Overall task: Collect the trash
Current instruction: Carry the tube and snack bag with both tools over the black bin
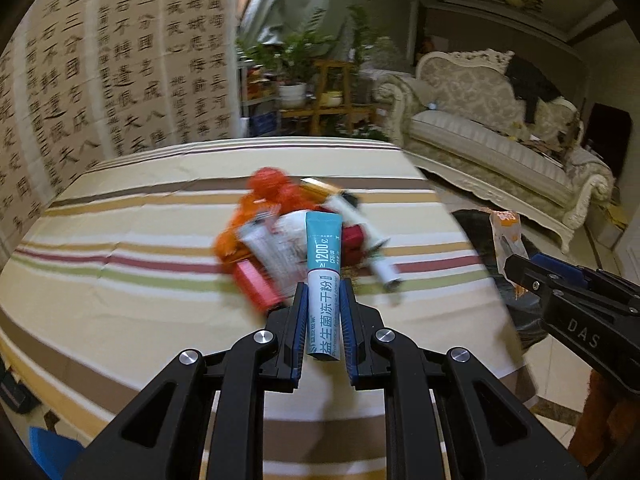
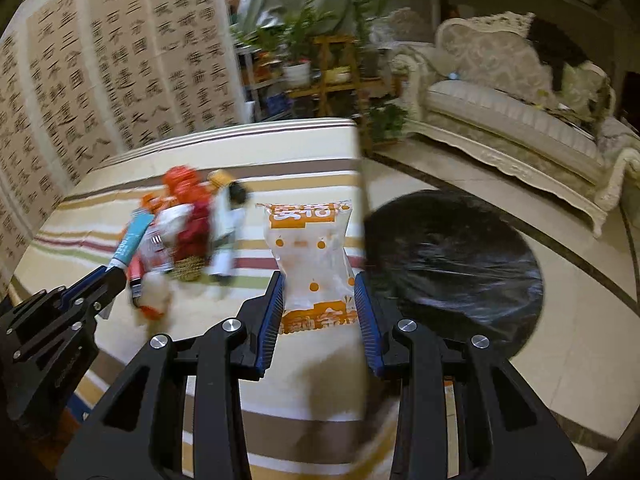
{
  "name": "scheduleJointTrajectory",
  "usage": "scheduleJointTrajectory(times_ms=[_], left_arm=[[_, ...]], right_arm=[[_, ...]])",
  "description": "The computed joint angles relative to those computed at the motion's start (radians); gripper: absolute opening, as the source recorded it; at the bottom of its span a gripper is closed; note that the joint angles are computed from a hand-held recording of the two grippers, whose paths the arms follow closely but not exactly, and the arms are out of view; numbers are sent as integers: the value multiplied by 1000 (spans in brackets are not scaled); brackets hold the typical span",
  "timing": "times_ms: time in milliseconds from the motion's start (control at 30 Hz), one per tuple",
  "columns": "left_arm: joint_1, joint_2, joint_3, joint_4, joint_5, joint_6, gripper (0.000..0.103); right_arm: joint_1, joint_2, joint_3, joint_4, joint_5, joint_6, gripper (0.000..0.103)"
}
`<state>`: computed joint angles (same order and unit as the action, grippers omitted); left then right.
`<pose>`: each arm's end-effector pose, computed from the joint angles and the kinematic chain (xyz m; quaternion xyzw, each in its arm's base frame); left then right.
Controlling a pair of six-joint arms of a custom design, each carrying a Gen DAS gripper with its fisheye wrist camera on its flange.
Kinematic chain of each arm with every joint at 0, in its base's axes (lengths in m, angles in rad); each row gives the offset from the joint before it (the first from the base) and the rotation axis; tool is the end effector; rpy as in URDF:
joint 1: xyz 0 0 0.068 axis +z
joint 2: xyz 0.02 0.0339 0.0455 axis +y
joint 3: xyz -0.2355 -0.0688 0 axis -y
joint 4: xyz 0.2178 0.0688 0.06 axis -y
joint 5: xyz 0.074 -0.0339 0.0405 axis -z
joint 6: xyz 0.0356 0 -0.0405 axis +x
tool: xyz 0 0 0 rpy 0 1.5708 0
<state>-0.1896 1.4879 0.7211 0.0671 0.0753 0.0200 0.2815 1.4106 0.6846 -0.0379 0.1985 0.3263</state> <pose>0.2772 -0.0559 0.1698 0.1106 0.8994 -0.0697 0.4172 0.2554 0.0665 0.1709 0.0594 0.9141 0.0299 0.4000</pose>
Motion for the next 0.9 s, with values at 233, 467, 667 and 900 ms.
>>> scheduleJointTrajectory(times_ms=[233,467,667,900], left_arm=[[-180,103,112,-3,-65,-36,17],[-306,267,270,-27,-127,-52,17],[-368,425,437,-76,-171,-53,17],[-390,557,616,-177,-176,-51,17]], right_arm=[[-206,-10,-45,48,-66,-63,35],[-371,82,-40,121,-155,-117,35],[-480,178,0,163,-217,-153,35],[-543,306,92,169,-257,-163,36]])
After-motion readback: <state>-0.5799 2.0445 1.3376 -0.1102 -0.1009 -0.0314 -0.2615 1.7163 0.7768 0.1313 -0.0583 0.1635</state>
